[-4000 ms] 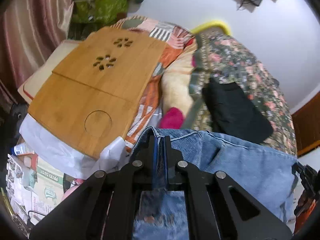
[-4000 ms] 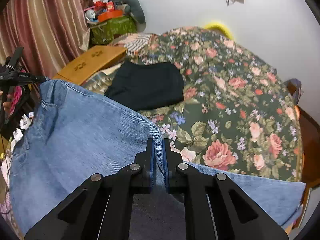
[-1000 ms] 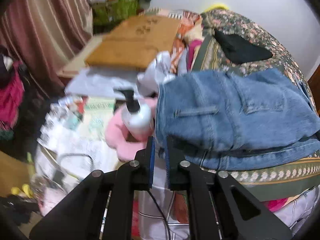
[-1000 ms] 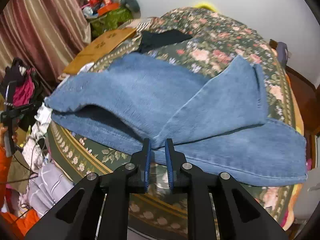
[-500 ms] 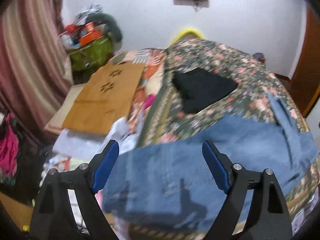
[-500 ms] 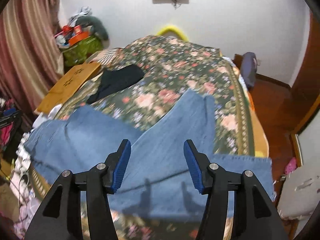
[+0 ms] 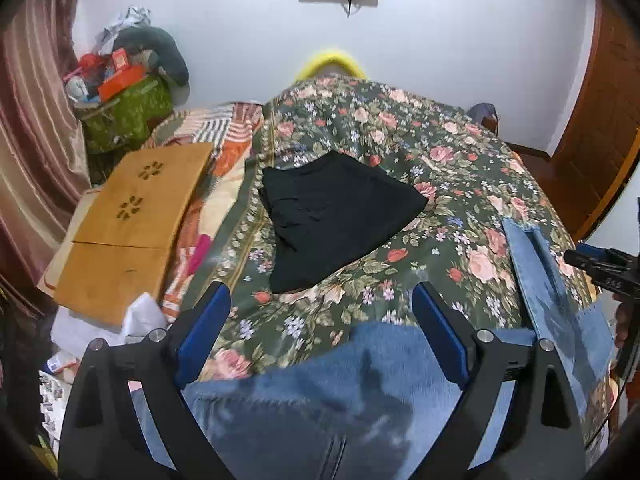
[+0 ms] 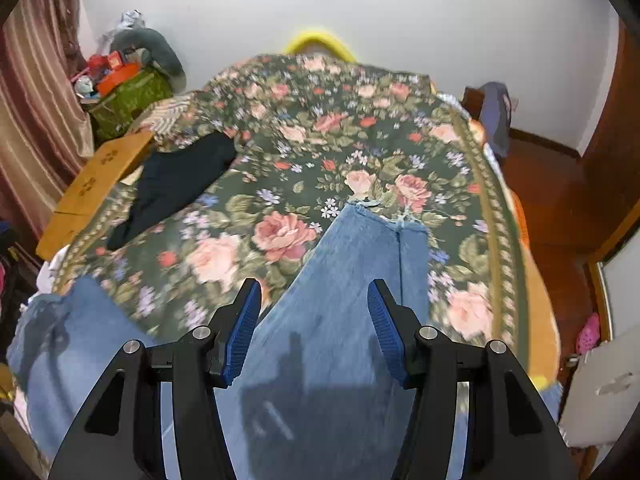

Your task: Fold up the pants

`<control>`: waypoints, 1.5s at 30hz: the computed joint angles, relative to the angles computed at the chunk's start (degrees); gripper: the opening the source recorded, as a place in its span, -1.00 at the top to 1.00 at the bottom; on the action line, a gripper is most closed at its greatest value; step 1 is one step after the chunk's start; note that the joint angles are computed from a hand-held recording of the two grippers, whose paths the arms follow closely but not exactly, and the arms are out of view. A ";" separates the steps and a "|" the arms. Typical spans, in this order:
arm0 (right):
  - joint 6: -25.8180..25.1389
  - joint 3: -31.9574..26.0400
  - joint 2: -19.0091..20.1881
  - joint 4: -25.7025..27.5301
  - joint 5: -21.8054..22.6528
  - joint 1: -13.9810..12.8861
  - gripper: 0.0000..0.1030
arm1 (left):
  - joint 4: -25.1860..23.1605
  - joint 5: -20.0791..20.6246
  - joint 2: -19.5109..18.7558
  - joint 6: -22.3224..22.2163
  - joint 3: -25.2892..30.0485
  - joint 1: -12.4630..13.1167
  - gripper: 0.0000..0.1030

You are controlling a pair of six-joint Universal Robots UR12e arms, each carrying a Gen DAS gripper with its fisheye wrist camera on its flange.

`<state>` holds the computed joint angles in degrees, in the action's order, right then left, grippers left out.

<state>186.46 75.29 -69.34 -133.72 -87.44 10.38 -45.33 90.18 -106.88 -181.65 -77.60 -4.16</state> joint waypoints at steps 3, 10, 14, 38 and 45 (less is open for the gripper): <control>-0.12 -2.66 2.85 1.46 0.72 -0.49 0.00 | -2.00 -0.34 -2.10 -0.82 2.09 0.00 -0.80; 0.48 -6.59 7.58 2.91 0.03 -0.92 0.00 | -6.14 0.17 -6.36 -3.14 5.90 0.00 -0.80; 0.99 -7.82 9.27 3.69 0.40 -1.40 0.00 | -7.10 -0.84 -7.35 -3.62 6.43 0.10 -0.80; 3.34 -2.79 2.49 -0.19 3.78 -4.69 0.89 | -10.36 0.20 -3.30 1.95 2.50 -2.39 -0.80; 5.07 3.85 -6.22 -5.69 1.25 -7.42 0.89 | -12.15 0.71 0.40 5.53 -1.75 -4.43 -0.80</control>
<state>191.53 79.14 -75.57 -139.41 -86.19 2.96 -57.48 90.90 -106.48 -176.13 -79.34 -8.59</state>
